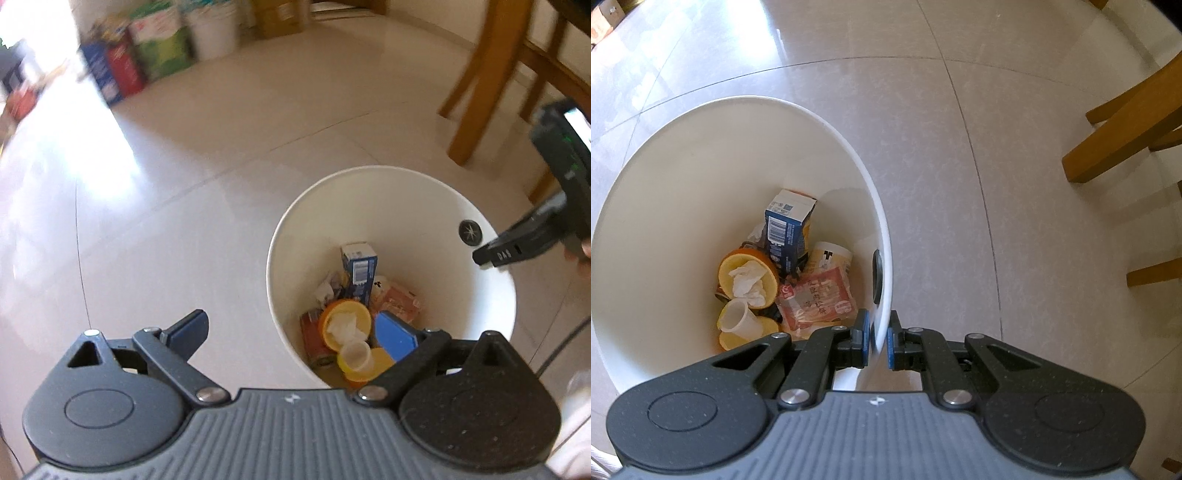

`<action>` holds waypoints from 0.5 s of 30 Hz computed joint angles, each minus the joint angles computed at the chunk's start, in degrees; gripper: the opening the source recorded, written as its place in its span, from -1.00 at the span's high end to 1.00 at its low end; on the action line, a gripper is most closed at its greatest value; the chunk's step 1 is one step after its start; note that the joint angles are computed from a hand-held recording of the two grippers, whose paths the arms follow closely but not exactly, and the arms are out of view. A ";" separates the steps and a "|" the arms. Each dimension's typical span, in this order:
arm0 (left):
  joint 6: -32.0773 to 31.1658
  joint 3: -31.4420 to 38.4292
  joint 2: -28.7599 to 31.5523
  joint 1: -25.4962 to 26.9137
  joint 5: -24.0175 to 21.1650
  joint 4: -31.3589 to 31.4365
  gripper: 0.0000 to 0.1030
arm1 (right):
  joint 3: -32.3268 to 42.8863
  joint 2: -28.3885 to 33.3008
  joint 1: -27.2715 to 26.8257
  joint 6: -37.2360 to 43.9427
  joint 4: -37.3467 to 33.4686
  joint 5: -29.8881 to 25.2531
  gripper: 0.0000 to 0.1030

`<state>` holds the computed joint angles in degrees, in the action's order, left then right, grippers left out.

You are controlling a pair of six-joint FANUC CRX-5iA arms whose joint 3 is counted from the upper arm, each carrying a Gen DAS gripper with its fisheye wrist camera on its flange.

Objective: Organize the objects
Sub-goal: 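Lower the bin to the floor with the right gripper and release it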

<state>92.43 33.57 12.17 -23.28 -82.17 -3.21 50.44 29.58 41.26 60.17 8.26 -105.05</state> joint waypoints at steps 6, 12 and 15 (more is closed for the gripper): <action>8.96 2.14 1.63 -1.35 -5.41 -2.84 -0.88 | -1.48 -0.67 0.57 0.18 1.10 1.03 0.78; 10.75 6.21 3.08 -3.22 -9.64 -5.61 -0.88 | -1.68 -1.53 1.53 -1.94 0.23 -0.51 0.56; 12.09 8.82 4.36 -2.97 -13.24 -4.96 -0.88 | -1.63 -2.15 3.06 -2.12 1.19 -1.34 -0.04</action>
<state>104.52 42.39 16.53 -26.25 -95.41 -8.17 48.81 27.43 44.31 58.05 9.44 -106.39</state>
